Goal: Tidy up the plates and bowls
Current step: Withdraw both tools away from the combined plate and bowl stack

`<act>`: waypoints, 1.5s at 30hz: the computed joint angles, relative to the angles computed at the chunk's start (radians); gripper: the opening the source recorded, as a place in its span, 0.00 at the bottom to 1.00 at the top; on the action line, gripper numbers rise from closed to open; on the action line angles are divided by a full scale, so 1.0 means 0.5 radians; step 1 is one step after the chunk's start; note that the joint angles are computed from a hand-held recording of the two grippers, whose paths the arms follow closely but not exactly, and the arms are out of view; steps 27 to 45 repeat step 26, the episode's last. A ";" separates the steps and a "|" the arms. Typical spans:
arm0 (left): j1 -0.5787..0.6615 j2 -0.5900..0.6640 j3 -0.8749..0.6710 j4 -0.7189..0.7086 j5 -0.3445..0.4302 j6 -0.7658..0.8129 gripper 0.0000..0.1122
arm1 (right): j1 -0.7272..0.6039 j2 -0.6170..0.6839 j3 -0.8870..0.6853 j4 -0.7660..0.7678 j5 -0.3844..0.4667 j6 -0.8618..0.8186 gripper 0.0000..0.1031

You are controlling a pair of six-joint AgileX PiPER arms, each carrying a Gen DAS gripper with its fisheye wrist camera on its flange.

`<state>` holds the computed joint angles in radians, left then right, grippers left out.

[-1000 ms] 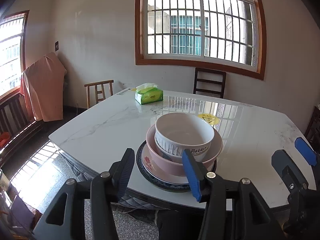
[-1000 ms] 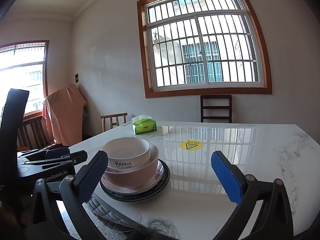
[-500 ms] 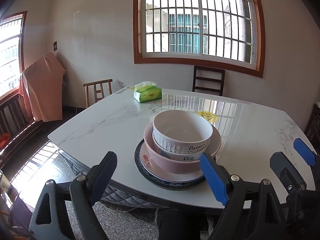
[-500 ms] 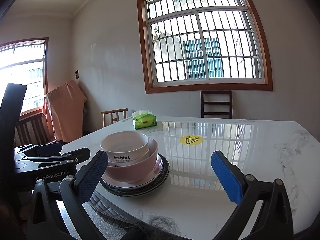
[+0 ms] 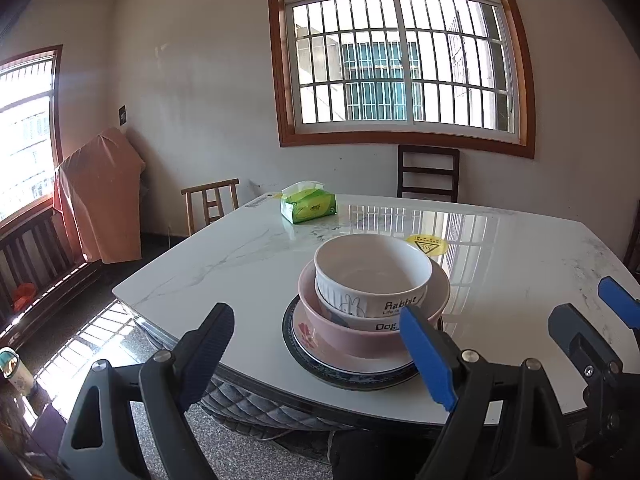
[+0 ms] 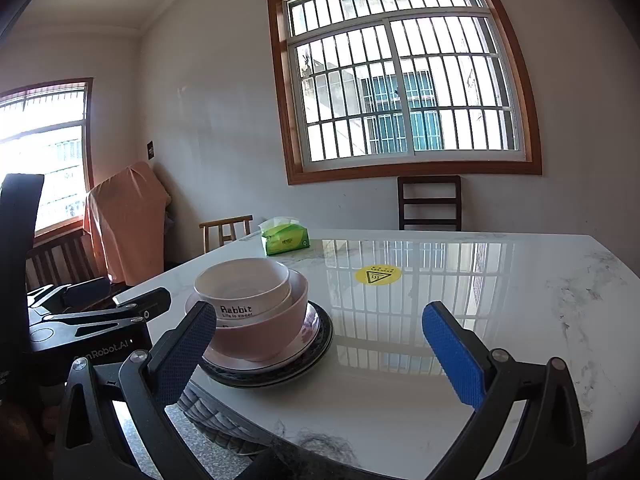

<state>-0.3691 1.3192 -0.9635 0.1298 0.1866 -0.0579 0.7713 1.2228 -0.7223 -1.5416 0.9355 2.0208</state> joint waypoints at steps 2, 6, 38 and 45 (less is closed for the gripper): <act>0.000 0.000 -0.005 -0.091 0.016 0.097 0.77 | -0.004 -0.003 -0.001 -0.001 0.000 -0.003 0.99; 0.016 0.007 -0.017 -0.253 0.049 0.258 0.77 | 0.002 -0.008 0.003 0.002 0.006 -0.002 0.99; 0.002 0.039 -0.040 -0.043 0.137 0.065 0.77 | -0.423 -0.025 -0.057 0.507 -0.316 -0.487 1.00; 0.002 0.039 -0.040 -0.043 0.137 0.065 0.77 | -0.423 -0.025 -0.057 0.507 -0.316 -0.487 1.00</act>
